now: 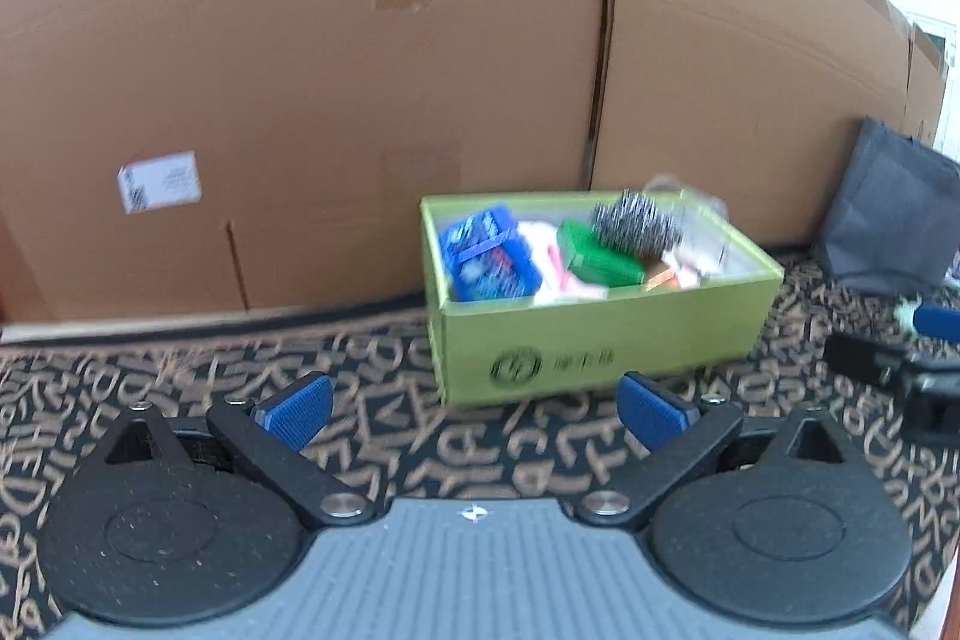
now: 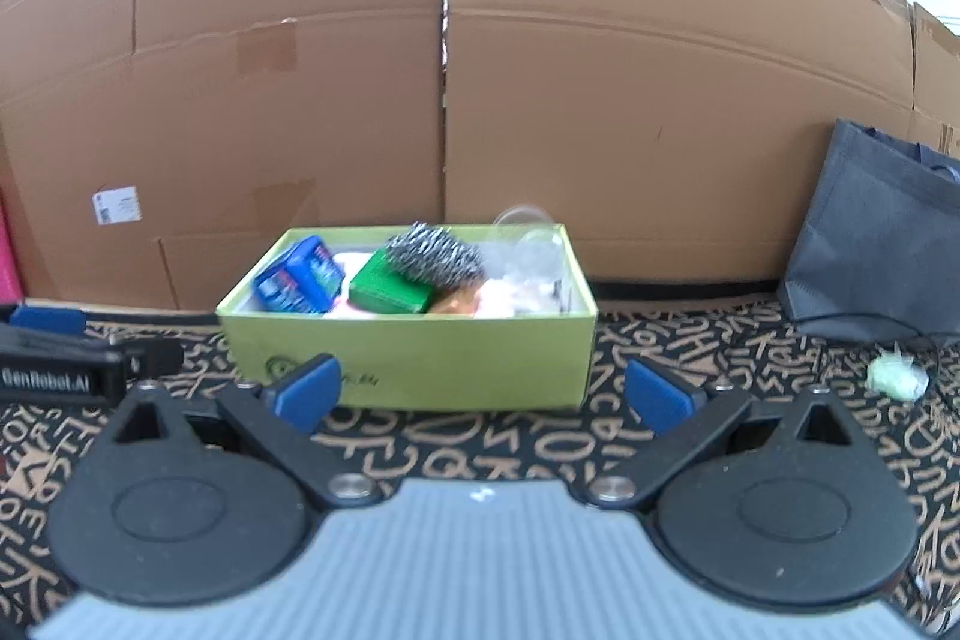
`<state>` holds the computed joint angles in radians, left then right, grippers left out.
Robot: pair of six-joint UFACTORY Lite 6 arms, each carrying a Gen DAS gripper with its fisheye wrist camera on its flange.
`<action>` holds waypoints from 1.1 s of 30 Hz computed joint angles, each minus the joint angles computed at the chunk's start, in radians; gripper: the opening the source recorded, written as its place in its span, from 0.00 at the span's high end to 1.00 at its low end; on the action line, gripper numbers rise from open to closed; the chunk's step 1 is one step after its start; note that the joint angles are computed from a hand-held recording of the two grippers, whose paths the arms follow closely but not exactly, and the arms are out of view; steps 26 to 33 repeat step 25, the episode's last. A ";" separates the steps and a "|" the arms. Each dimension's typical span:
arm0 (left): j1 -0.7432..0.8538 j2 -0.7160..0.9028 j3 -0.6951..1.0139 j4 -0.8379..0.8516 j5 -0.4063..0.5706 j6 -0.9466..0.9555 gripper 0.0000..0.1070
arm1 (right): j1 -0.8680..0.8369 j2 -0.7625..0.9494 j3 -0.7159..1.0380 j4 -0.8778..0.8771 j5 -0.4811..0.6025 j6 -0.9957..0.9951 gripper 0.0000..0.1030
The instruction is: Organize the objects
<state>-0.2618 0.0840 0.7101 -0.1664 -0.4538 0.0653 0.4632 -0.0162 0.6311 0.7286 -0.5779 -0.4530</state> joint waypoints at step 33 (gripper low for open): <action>0.066 -0.043 -0.087 0.161 -0.042 -0.105 0.04 | 0.093 0.045 0.014 0.125 -0.039 -0.048 0.00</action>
